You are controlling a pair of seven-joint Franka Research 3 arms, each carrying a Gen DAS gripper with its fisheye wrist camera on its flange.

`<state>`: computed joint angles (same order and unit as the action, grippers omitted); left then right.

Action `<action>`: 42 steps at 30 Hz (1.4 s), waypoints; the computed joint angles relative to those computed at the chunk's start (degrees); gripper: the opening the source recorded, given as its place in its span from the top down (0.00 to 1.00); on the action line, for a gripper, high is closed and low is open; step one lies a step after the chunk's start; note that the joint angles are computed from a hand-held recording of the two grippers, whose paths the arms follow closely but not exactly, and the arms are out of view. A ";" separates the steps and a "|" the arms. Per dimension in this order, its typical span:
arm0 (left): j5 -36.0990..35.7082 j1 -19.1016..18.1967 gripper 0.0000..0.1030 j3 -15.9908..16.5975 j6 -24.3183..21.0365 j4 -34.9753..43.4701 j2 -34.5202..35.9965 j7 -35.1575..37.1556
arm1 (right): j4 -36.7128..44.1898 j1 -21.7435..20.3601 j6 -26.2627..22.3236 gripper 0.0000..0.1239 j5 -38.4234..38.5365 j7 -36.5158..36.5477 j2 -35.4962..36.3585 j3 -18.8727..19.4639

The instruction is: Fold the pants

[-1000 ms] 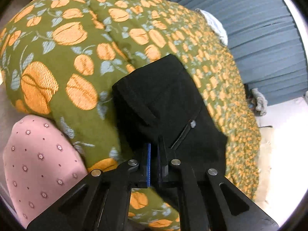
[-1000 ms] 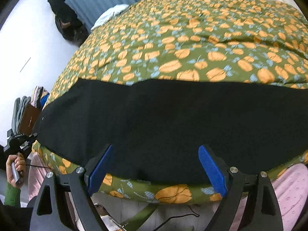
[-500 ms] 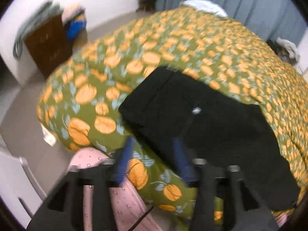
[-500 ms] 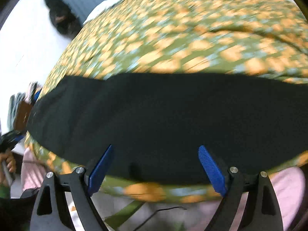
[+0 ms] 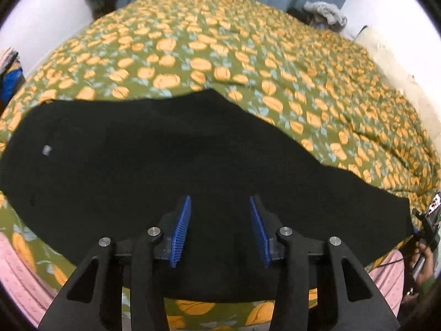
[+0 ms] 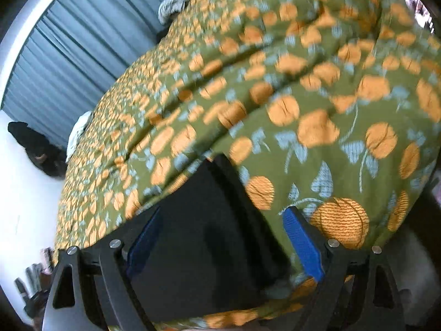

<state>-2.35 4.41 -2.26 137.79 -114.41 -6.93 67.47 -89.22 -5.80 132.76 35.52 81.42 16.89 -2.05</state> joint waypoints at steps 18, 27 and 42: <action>4.12 0.52 0.52 0.52 -0.49 -6.06 -5.16 -5.44 | -5.81 -0.94 -5.44 0.84 28.91 -10.00 -5.41 4.50; -2.07 -0.39 0.51 2.10 2.09 -9.40 -7.07 -3.19 | -4.83 15.90 -5.99 0.84 28.14 -11.84 -5.17 10.05; -32.35 -11.83 0.51 7.12 1.31 -5.20 -6.96 24.93 | -16.45 26.69 9.26 0.18 -7.41 -8.16 -17.11 8.43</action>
<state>-34.71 -7.41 4.85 139.10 -119.61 -13.89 92.41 -105.67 20.89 142.02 28.11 73.26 -0.22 6.38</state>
